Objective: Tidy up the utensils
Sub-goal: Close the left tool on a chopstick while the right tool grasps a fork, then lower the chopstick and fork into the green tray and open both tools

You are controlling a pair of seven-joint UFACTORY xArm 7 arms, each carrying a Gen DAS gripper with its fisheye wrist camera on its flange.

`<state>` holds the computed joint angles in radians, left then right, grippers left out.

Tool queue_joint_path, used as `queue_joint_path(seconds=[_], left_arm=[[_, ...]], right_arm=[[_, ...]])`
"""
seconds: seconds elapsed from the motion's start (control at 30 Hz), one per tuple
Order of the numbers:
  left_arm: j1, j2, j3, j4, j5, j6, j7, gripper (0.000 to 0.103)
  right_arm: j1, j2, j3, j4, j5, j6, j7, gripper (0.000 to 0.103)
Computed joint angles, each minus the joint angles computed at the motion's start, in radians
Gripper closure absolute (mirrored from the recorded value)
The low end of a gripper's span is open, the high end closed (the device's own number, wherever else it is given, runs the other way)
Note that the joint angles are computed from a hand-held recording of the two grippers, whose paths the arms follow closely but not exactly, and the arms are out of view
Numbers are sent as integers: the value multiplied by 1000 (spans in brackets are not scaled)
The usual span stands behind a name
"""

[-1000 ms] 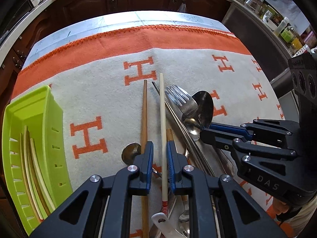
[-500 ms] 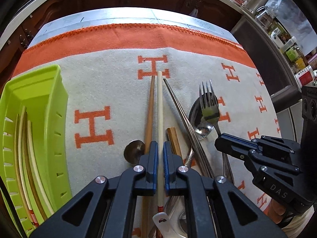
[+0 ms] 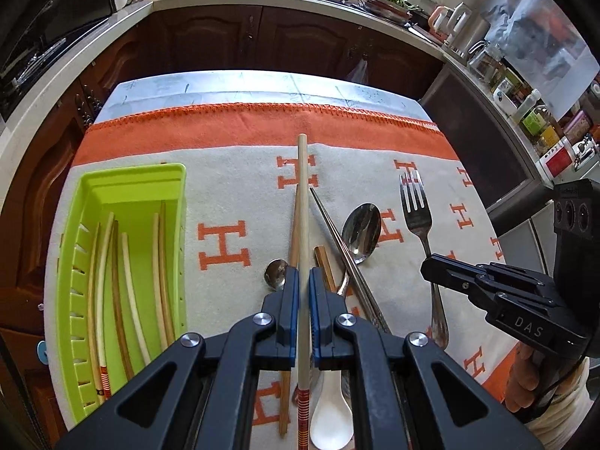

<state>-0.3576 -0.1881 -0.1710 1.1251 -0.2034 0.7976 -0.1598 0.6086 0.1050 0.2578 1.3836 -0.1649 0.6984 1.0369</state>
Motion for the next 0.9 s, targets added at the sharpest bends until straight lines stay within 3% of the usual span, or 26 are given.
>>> queue_joint_path(seconds=[0.5, 0.9], left_arm=[[46, -275, 43, -110, 23, 90, 7, 100], [159, -405, 63, -230, 131, 96, 0, 100]], right_arm=[[119, 103, 20, 248, -89, 96, 37, 101], [294, 452, -66, 729, -69, 198, 61, 101]])
